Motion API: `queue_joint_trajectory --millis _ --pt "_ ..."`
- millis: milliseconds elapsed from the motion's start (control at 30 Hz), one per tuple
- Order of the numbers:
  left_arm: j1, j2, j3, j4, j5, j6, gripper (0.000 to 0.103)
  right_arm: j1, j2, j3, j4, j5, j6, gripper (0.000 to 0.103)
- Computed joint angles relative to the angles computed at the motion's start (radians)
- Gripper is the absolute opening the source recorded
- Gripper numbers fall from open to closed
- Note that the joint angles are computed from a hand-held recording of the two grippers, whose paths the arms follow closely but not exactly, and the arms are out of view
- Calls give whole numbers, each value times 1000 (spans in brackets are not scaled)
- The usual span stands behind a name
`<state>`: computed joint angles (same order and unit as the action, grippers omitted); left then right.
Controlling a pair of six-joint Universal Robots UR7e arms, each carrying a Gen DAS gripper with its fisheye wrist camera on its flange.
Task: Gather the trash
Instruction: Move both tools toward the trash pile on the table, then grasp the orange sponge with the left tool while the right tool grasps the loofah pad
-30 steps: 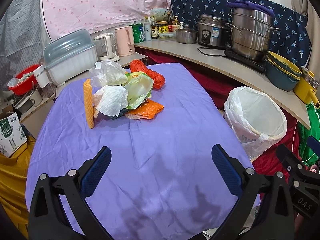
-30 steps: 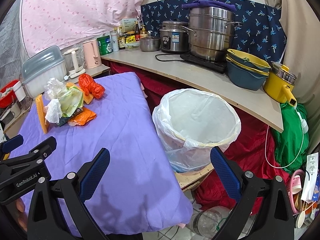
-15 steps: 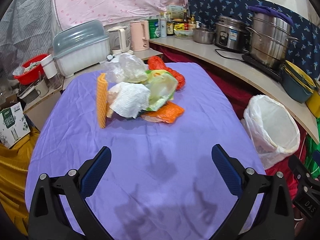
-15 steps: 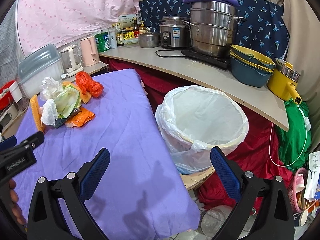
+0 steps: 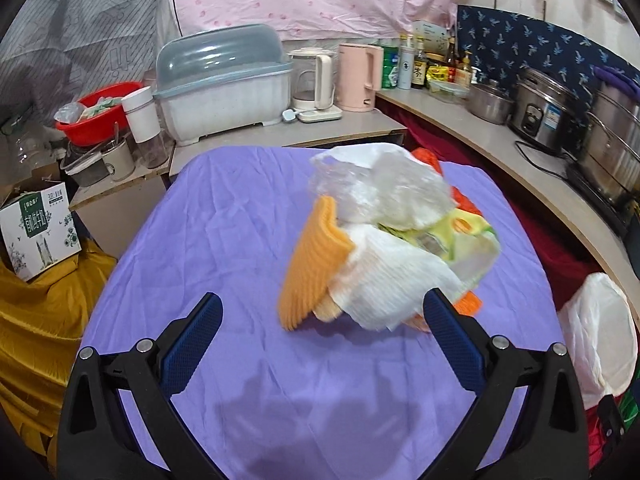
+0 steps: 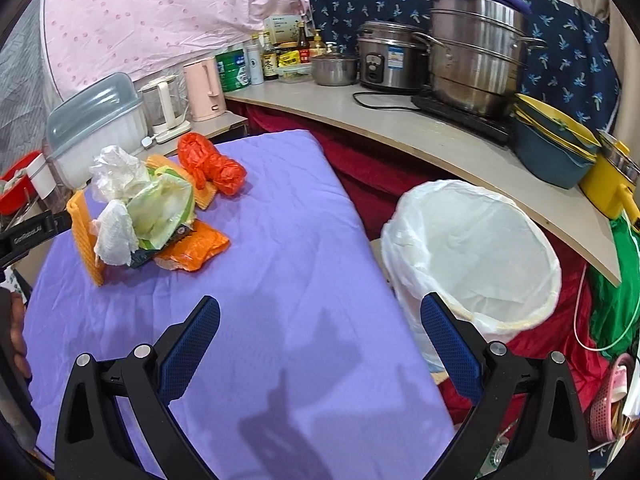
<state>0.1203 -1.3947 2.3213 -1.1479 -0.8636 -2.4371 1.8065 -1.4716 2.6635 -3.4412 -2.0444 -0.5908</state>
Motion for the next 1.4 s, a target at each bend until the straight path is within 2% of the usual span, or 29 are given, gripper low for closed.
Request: queue_joint_trajectory --millis 233,333,400,500,533,600,667,733,1000,1067,1133,1167,1233,1300,1400 --pt "82 -133 61 -28 84 47 96 77 169 -66 -18 -5 67 96" --pt "95 -177 87 -58 111 78 90 116 240 -100 -16 -4 92 96" --pt "95 -210 108 -81 121 106 83 136 281 -119 -19 -4 103 96" --pt "97 -281 146 -137 133 164 54 161 325 -143 -5 8 124 96" --pt "94 -305 158 -150 132 175 49 173 343 -151 -1 15 134 95" --pt "79 -359 188 -176 126 191 31 187 363 -161 7 28 143 92" --pt "62 -398 207 -183 118 194 27 201 390 -173 13 38 151 89" --pt "37 -420 216 -161 105 182 18 207 410 -186 30 51 162 78" --pt "-30 -480 247 -126 46 132 15 213 489 -249 93 130 218 68" --pt "-44 -483 250 -119 34 122 15 211 509 -260 94 134 224 58" --pt "-55 -485 251 -114 24 115 15 203 516 -268 120 156 235 39" --pt "-60 -485 251 -111 20 112 15 197 510 -264 134 178 239 35" --pt "-71 -482 250 -108 12 103 15 196 492 -255 159 198 239 16" --pt "-80 -479 249 -107 5 98 15 211 479 -245 173 186 232 5" --pt "-103 -463 245 -108 -12 82 15 215 423 -214 206 204 236 4"
